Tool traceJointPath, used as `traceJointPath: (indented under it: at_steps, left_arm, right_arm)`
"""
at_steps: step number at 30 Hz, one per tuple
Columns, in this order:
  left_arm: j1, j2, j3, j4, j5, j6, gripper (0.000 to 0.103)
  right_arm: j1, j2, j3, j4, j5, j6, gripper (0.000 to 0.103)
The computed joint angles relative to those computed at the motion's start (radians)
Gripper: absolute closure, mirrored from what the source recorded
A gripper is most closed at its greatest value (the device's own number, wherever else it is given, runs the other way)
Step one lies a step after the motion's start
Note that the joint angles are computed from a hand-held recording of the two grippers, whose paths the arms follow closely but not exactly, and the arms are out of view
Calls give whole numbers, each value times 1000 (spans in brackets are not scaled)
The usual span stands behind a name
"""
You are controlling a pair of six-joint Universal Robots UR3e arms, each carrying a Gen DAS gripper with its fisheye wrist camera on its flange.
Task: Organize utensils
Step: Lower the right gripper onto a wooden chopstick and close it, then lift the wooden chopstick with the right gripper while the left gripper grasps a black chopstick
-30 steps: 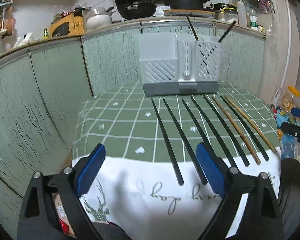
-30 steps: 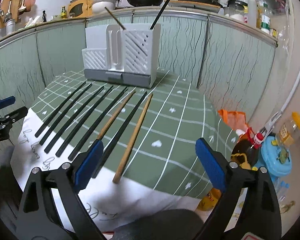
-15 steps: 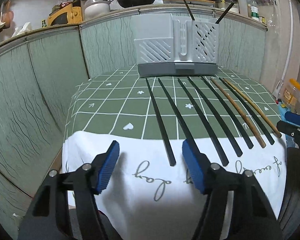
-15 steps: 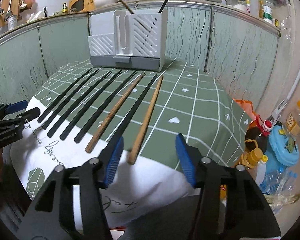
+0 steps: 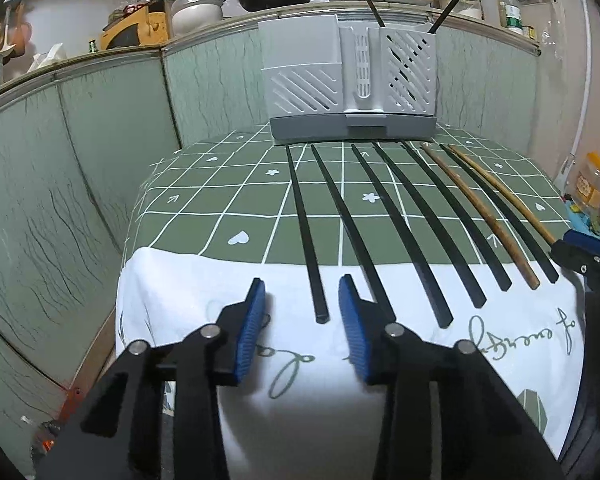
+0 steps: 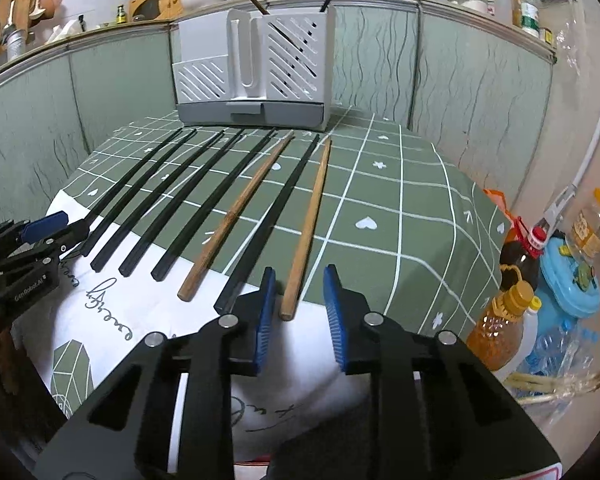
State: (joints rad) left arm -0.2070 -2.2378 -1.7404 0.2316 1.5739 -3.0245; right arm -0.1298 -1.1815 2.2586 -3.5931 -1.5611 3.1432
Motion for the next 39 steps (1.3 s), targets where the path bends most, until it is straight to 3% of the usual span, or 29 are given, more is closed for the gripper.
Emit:
traceJointPath:
  at_steps: [10,15,25,39]
  left_arm:
    - [-17,-15,30,-22,48,-75,94]
    - [-24,-22,35,-15,66,-56,95]
    - [5,19,24,-66,3,-66,95]
    - [70,184,1,-211,-107,-50,95]
  right_arm:
    - [22,24,-24,0,-51,43,89]
    - [27,35,-43,13,-53,48,97]
    - [-1,-13,-15,28,7,51,97]
    - [-52,-248,-11,249,93,29,97]
